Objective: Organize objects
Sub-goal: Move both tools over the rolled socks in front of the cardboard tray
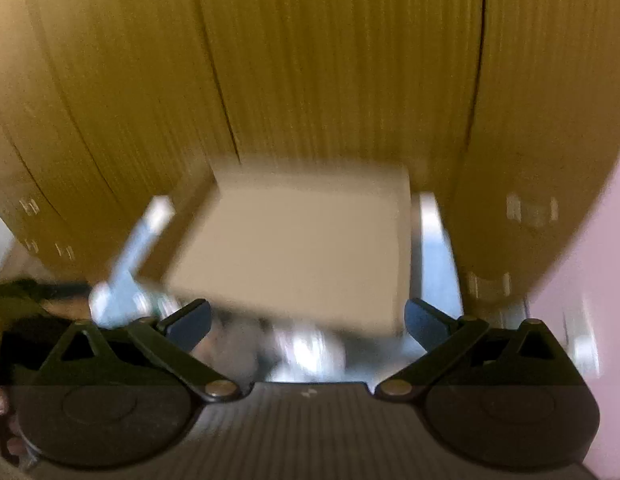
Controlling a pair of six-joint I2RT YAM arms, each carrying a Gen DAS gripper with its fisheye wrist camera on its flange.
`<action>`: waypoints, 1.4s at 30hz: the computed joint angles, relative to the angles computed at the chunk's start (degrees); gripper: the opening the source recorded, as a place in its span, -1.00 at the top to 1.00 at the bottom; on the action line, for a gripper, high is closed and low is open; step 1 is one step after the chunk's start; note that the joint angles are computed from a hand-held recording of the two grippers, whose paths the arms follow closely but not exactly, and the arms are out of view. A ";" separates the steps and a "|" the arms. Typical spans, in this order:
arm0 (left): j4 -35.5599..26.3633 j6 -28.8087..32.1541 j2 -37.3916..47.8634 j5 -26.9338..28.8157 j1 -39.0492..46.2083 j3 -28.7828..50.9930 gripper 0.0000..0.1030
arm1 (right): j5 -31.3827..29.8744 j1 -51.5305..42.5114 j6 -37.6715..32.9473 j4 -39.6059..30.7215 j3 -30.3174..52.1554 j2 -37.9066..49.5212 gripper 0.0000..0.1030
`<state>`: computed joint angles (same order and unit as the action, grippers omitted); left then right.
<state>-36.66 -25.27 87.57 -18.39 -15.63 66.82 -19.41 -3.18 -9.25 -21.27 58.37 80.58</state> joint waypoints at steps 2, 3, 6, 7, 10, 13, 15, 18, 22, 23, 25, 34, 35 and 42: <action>0.19 0.06 0.06 -0.21 0.03 -0.25 -0.99 | 5.94 1.64 -3.49 -6.11 1.84 4.57 -0.99; 0.29 0.02 0.13 -0.35 0.11 -0.47 -0.99 | 11.20 3.33 -3.24 -9.78 4.35 8.07 -0.98; 0.69 -0.03 -0.48 -0.12 0.22 -1.59 -0.99 | 11.82 2.26 -4.12 -8.59 2.73 8.68 -0.93; 0.85 0.21 -0.95 -0.48 0.15 -2.18 -0.99 | 9.82 0.86 -4.08 -7.59 1.74 7.37 -0.98; 2.33 1.59 -2.57 -0.86 0.84 -4.38 -0.99 | 5.35 -2.61 -3.16 -7.56 1.12 5.45 -0.99; 3.37 1.76 -3.41 -0.12 1.94 -5.85 -0.99 | 4.95 -3.12 -1.84 -9.64 4.73 8.36 -0.99; 3.81 1.78 -4.03 -0.56 2.19 -6.76 -0.99 | 4.45 -3.56 -1.67 -9.41 3.17 7.35 -0.99; 4.13 2.13 -5.11 -0.80 2.16 -8.06 -0.99 | 3.83 -3.31 -0.74 -8.90 1.53 5.71 -0.99; 4.54 2.35 -4.99 -0.72 1.96 -8.04 -0.99 | 2.36 -3.74 0.12 -8.47 1.01 5.99 -0.99; 4.74 2.35 -4.81 -0.72 1.85 -7.90 -0.99 | 2.13 -3.61 0.28 -8.40 1.14 6.30 -0.99; 4.47 2.24 -3.99 -0.66 1.79 -7.12 -0.99 | 2.32 -3.33 0.40 -8.26 1.53 6.64 -0.99; 4.42 1.59 -3.14 -0.25 1.25 -6.57 -0.99 | 2.37 -1.46 0.27 -9.09 2.97 6.92 -0.99; 4.38 1.61 -3.12 -0.24 1.23 -6.62 -0.99 | 2.26 -1.36 0.10 -9.19 2.89 6.73 -0.99; 4.47 1.71 -3.29 0.07 1.45 -6.88 -0.99 | 2.18 -1.07 -0.32 -10.65 3.92 6.70 -0.99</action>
<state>-32.19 -23.56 84.27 -18.32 -14.18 59.94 -17.22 -4.26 -9.57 -31.92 62.29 87.29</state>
